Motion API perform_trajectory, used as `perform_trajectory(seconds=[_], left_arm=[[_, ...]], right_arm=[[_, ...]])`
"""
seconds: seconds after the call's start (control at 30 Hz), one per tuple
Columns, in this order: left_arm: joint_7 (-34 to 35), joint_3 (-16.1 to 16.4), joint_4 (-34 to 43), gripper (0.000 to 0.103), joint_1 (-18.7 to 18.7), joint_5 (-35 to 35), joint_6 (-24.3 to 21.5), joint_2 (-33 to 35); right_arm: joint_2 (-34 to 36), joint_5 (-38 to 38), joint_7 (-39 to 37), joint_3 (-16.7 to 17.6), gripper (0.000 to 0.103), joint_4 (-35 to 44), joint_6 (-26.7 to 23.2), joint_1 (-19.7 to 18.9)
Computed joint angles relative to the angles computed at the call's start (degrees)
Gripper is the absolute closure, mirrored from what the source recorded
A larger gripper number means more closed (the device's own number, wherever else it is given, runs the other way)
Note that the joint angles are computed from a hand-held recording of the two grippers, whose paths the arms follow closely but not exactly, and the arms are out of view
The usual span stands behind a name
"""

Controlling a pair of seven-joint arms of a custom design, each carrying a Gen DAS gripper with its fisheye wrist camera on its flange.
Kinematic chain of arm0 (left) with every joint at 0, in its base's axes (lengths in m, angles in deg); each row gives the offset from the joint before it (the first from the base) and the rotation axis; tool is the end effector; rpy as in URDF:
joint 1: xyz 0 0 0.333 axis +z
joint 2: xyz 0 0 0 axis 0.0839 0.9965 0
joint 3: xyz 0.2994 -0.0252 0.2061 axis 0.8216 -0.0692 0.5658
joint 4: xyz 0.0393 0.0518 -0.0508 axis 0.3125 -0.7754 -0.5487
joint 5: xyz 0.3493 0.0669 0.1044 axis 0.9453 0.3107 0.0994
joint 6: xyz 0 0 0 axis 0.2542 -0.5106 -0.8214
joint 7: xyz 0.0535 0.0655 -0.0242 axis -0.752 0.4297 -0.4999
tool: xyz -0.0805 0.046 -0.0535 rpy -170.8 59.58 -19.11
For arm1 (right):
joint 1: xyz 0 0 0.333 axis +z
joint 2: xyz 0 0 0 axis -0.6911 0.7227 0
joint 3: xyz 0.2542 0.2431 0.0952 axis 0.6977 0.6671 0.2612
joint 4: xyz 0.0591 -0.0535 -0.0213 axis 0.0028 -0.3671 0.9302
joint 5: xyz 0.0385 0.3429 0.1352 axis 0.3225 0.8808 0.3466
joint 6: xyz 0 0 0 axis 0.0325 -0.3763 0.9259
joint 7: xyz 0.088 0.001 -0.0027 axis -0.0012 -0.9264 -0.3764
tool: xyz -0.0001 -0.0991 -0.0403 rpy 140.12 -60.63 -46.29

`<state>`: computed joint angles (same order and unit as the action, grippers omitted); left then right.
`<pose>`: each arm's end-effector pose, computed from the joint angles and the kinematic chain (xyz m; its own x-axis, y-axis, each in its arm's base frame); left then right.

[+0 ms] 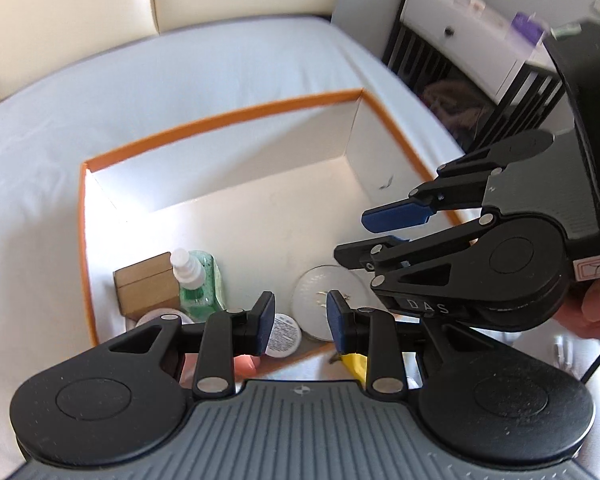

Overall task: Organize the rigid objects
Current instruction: 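Withdraw both open grippers from the box back toward the remaining items, then grasp the yellow-capped bottle with the right gripper while the left gripper grasps the paper leaflet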

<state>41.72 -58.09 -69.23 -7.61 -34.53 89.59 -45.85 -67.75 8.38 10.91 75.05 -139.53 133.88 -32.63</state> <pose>0.5583 -0.2923 0.5488 -0.6328 -0.7678 0.1004 -0.7087 0.5221 -0.4746 0.5979 0.1177 0.5219 0.2133 -0.9729 -0.0887 -0.8408 -0.1366 -0.5239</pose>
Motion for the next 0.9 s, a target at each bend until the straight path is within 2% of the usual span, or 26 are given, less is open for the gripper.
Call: perform_trajectory(seconds=[0.1, 0.2, 0.33, 0.43, 0.53, 0.57, 0.6, 0.67, 0.73, 0.9], left_arm=[[2.6, -0.3, -5.5, 0.068, 0.7, -5.4, 3.9, -4.7], [3.5, 0.6, -10.6, 0.068, 0.0, -8.9, 7.4, -8.8], [0.5, 2.1, -16.6, 0.068, -1.9, -7.2, 10.4, -12.9], [-4.6, 2.8, -19.8, 0.068, -2.7, -2.5, 9.9, -14.3], [-10.6, 3.1, -21.1, 0.068, -2.6, 4.6, 6.4, -14.1], [-12.7, 3.1, -21.4, 0.068, -2.4, 7.6, 5.1, -13.9], [-14.2, 3.2, -21.7, 0.067, -2.2, 9.9, 3.9, -13.7], [-16.0, 3.6, -21.7, 0.065, -2.0, 12.4, 1.8, -12.9], [-15.9, 4.2, -21.2, 0.055, -1.5, 12.3, -0.1, -12.1], [-12.4, 5.3, -18.3, 0.037, 0.4, 12.9, -6.2, -10.3]], right_arm=[[-3.7, -1.0, 1.8, 0.2, 0.070, -5.6, 6.6, 0.7], [-7.8, -4.6, 6.4, 0.8, 0.070, -12.0, 13.7, 1.3], [-12.2, -9.9, 14.0, 3.4, 0.069, -19.0, 20.6, 0.1], [-13.7, -14.2, 20.9, 7.2, 0.069, -22.8, 23.3, -2.3], [-13.5, -20.9, 29.5, 11.7, 0.069, -24.8, 23.3, -5.7], [-13.2, -22.1, 31.5, 12.1, 0.070, -25.2, 22.6, -5.5], [-12.7, -19.5, 30.2, 11.0, 0.070, -25.5, 22.0, -3.4], [-11.2, -8.1, 22.6, 7.5, 0.070, -25.7, 21.3, 3.1], [-9.7, -1.9, 18.7, 6.7, 0.070, -25.1, 19.8, 6.1], [-5.7, -0.7, 18.9, 6.8, 0.068, -21.7, 15.7, 8.8]])
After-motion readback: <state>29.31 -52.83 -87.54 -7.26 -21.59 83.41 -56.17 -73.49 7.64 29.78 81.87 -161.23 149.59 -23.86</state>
